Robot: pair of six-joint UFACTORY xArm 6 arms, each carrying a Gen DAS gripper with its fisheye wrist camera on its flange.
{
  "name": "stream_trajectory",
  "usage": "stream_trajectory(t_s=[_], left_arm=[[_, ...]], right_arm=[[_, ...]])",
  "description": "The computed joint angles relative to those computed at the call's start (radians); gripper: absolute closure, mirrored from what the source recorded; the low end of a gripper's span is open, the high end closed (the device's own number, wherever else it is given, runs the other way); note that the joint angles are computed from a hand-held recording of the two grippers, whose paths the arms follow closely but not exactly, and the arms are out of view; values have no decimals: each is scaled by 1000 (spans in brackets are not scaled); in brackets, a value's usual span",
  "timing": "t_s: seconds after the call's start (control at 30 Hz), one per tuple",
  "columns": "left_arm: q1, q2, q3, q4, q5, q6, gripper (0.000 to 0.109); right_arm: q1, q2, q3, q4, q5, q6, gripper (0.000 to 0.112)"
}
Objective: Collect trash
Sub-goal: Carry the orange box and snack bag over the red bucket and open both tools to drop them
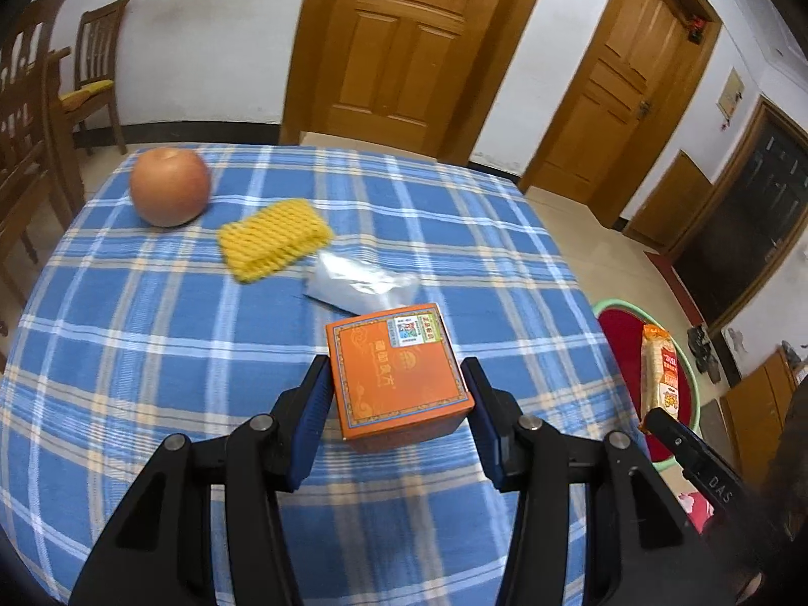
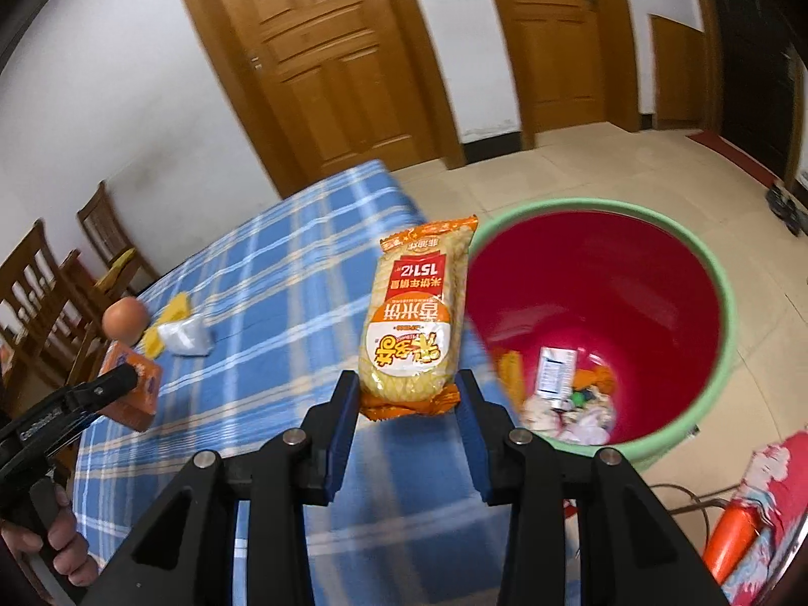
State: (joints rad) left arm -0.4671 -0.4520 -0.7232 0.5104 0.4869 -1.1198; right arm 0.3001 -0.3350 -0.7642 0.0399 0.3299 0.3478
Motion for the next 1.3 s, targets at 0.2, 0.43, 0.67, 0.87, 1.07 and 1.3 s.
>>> stream_trajectory(t_s=[0.2, 0.43, 0.67, 0.87, 1.07, 1.3], left_arm=[[-34, 52, -47, -11, -12, 31, 57], [-68, 117, -117, -29, -22, 75, 57], [-103, 189, -194, -46, -27, 124, 57], [-130, 246, -253, -67, -31, 160, 57], [-162, 315, -322, -83, -36, 192, 57], [-200, 412, -407, -122, -55, 251, 57]], right_arm=[[-69, -44, 52, -26, 5, 41, 71], [-142, -62, 84, -25, 2, 65, 70], [-188, -77, 97, -18, -7, 61, 68], [-205, -97, 105, 13, -14, 22, 68], [-216, -124, 120, 27, -26, 10, 66], [-246, -146, 137, 91, -30, -32, 65]])
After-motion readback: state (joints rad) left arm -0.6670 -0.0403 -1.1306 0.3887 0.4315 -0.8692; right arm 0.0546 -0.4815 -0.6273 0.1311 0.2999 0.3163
